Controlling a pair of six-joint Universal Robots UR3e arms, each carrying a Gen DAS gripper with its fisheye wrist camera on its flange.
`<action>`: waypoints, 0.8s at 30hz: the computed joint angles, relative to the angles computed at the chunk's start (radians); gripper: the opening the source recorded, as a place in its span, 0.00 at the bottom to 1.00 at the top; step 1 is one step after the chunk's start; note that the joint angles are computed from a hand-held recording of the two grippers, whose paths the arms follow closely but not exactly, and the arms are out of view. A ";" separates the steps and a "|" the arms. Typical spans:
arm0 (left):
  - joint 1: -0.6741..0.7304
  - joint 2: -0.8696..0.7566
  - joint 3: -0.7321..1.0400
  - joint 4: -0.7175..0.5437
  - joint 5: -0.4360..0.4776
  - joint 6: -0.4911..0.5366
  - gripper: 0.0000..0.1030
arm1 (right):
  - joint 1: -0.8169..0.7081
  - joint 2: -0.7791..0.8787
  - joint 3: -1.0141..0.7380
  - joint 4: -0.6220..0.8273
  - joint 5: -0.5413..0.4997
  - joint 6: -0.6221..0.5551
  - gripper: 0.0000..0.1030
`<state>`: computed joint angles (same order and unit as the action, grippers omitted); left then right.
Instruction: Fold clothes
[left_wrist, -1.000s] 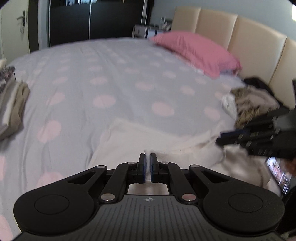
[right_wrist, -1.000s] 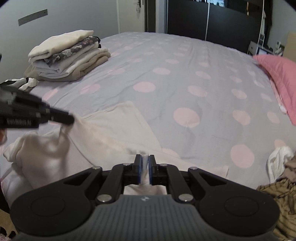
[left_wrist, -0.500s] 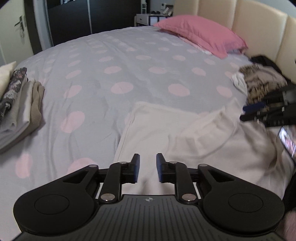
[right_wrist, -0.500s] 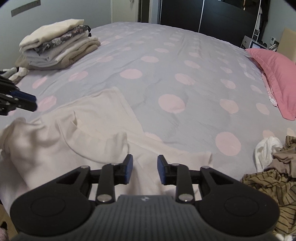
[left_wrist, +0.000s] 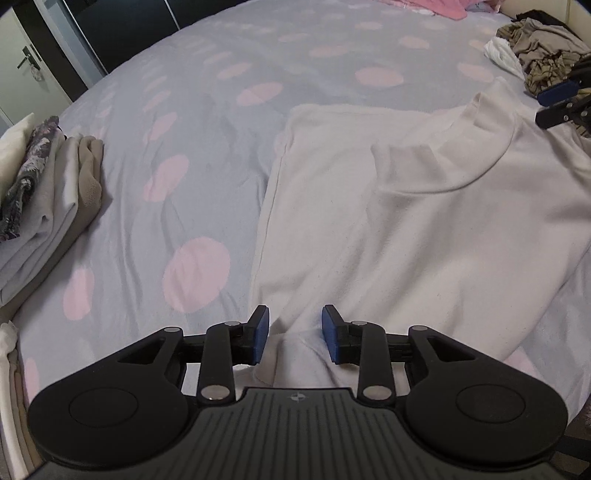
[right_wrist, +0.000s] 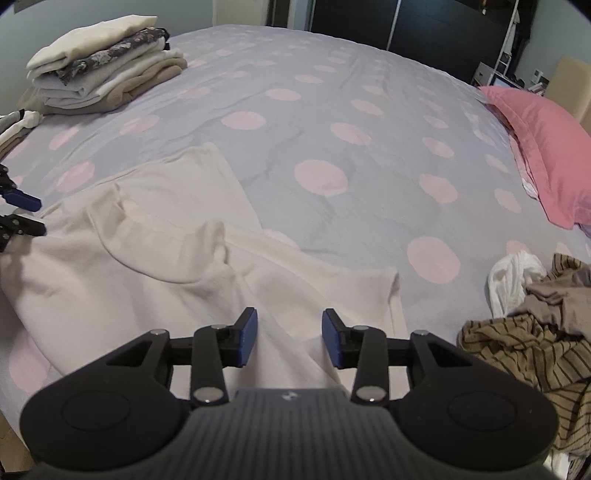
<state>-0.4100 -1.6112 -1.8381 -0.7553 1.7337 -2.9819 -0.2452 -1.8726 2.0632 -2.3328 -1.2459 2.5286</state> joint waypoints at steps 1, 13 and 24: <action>0.003 0.006 -0.002 0.008 -0.009 0.001 0.30 | -0.007 -0.004 -0.001 0.007 0.007 -0.002 0.41; 0.002 -0.058 0.016 0.055 -0.070 0.022 0.37 | 0.001 0.013 -0.016 0.061 -0.018 -0.121 0.40; -0.016 -0.070 -0.034 0.134 -0.059 0.055 0.37 | 0.041 0.002 0.046 -0.052 -0.027 -0.236 0.41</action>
<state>-0.4260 -1.6809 -1.8717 -0.6212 1.6743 -2.9266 -0.2047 -1.8705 2.1088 -2.3845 -1.2725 2.2929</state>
